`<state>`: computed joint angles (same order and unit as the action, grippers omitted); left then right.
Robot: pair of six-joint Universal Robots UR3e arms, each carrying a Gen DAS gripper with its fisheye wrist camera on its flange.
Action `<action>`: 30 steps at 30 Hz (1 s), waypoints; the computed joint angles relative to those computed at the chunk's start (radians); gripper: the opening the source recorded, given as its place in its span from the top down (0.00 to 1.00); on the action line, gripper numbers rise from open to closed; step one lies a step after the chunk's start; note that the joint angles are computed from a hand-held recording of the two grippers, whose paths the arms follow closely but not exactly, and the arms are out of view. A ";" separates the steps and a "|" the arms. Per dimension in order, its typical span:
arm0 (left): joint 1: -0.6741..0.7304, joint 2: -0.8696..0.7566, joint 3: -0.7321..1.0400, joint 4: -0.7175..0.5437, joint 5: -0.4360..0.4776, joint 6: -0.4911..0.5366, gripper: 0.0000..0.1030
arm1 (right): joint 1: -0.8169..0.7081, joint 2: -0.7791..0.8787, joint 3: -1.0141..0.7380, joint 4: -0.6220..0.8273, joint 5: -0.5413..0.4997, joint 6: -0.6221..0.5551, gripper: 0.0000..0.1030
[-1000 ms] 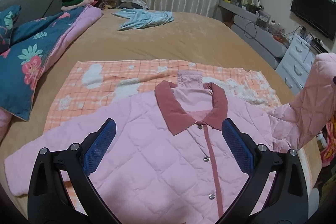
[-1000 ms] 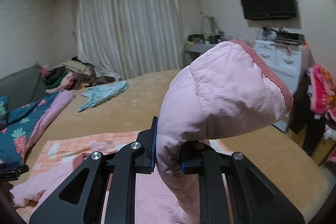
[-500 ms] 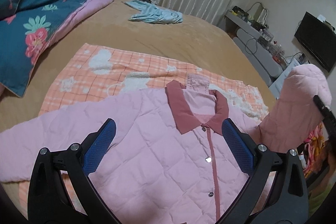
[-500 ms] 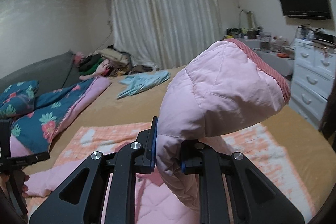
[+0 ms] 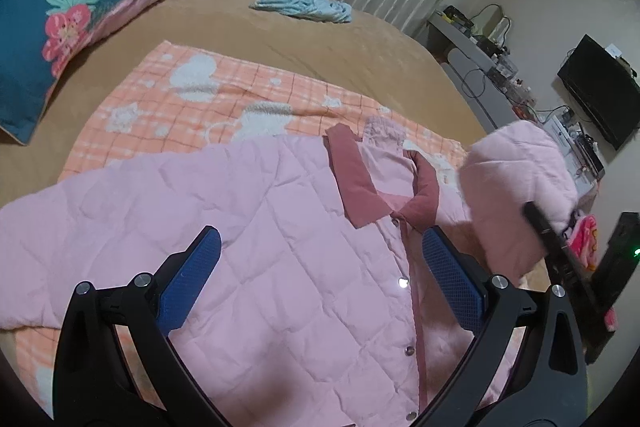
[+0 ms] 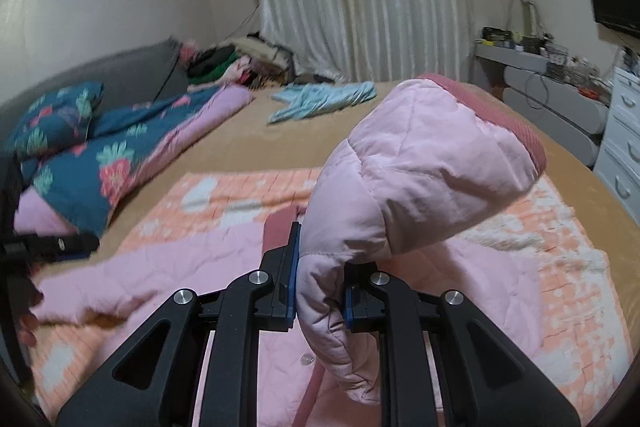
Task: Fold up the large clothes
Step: 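Lift the sleeve with the right tool and fold it across the jacket body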
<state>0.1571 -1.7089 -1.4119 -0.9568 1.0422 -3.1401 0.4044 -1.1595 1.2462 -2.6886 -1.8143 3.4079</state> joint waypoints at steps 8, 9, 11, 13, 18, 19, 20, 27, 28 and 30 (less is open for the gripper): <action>0.047 0.006 -0.077 0.018 -0.079 -0.011 0.08 | 0.092 0.187 -0.132 0.078 -0.030 -0.111 0.85; 0.055 0.005 -0.094 0.023 -0.100 -0.015 0.08 | 0.100 0.210 -0.149 0.095 -0.029 -0.117 0.84; 0.065 0.001 -0.115 0.022 -0.135 -0.021 0.08 | 0.115 0.249 -0.178 0.124 -0.028 -0.128 0.84; 0.069 -0.007 -0.134 0.024 -0.167 -0.025 0.08 | 0.131 0.288 -0.202 0.141 -0.020 -0.135 0.82; 0.074 -0.037 -0.169 0.018 -0.246 -0.051 0.08 | 0.145 0.340 -0.220 0.176 0.087 -0.122 0.59; 0.078 -0.047 -0.176 0.017 -0.272 -0.060 0.08 | 0.148 0.346 -0.229 0.187 0.093 -0.129 0.58; 0.081 -0.062 -0.190 0.023 -0.304 -0.076 0.08 | 0.155 0.357 -0.247 0.208 0.092 -0.139 0.53; 0.013 -0.181 -0.179 0.043 -0.246 -0.161 0.09 | 0.122 0.169 0.014 0.093 0.185 -0.109 0.20; 0.002 -0.199 -0.186 0.063 -0.243 -0.176 0.10 | 0.104 0.123 0.079 0.071 0.191 -0.101 0.20; -0.025 -0.215 -0.194 0.112 -0.204 -0.200 0.19 | 0.073 0.047 0.185 0.042 0.185 -0.092 0.20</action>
